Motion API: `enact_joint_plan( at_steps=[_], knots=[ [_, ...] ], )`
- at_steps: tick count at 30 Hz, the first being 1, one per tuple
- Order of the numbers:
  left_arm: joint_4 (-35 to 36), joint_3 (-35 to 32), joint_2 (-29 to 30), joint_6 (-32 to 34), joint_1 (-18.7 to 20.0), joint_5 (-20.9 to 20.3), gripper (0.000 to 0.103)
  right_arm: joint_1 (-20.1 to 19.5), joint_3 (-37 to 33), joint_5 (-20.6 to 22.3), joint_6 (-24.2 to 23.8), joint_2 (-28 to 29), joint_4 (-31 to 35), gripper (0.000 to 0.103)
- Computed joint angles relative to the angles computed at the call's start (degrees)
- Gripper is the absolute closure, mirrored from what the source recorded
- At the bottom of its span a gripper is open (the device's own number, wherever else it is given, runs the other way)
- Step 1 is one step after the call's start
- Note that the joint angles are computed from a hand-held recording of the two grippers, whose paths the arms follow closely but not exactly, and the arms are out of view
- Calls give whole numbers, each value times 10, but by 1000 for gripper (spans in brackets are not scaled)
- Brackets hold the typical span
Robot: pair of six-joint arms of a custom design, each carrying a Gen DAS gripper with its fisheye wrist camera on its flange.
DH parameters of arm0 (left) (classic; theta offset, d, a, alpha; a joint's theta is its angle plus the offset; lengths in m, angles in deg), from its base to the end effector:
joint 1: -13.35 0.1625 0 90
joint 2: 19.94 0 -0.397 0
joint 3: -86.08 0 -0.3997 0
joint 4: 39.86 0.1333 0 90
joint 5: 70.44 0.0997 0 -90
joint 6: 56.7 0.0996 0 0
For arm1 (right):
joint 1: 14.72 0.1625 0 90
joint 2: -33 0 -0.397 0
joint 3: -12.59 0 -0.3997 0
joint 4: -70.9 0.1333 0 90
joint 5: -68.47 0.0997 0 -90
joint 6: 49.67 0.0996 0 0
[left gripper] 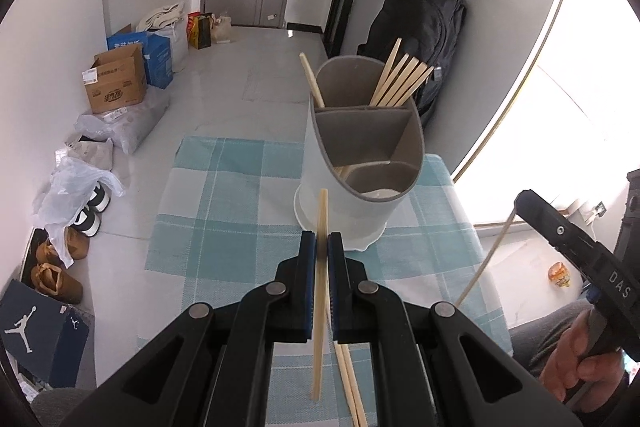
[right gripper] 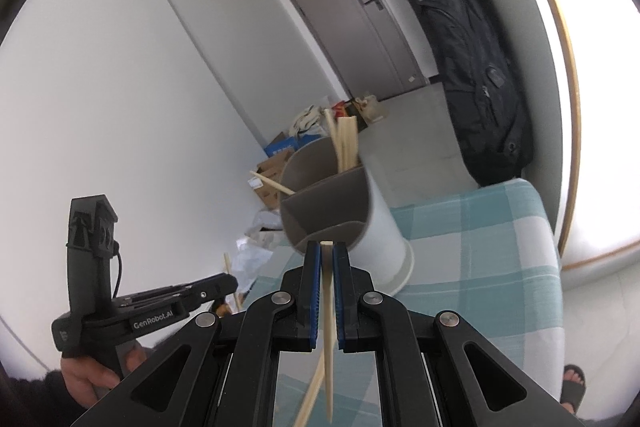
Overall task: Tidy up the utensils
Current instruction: 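Lift both held chopsticks up toward the white holder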
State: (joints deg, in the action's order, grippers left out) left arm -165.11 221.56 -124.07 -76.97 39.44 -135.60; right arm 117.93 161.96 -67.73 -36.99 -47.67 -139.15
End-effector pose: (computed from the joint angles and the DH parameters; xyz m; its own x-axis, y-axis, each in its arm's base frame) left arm -0.2374 -0.3112 0.2561 -0.7089 0.6007 -0.3696 0.6934 0.6896 -0.2090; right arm 0.2658 -0.1979 0.2167 -0.9621 0.0478 0.2684 -0.2173 0.4601 -0.8609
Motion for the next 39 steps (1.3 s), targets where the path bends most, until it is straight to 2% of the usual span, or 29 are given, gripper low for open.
enact_joint_plan(
  at_steps=[6,15,29,39],
  knots=[
    [3,-17,9,13,6,-12,101,12,-21,-18,-25,22,-9,98],
    [6,-51,27,25,8,-31,101,10,-50,-19,-45,11,-4,98],
    [-53,-165,118,44,7,-31,101,-17,-174,23,-171,-6,25,98],
    [-121,-222,192,69,22,-16,101,-58,-250,62,-237,17,32,98]
  ],
)
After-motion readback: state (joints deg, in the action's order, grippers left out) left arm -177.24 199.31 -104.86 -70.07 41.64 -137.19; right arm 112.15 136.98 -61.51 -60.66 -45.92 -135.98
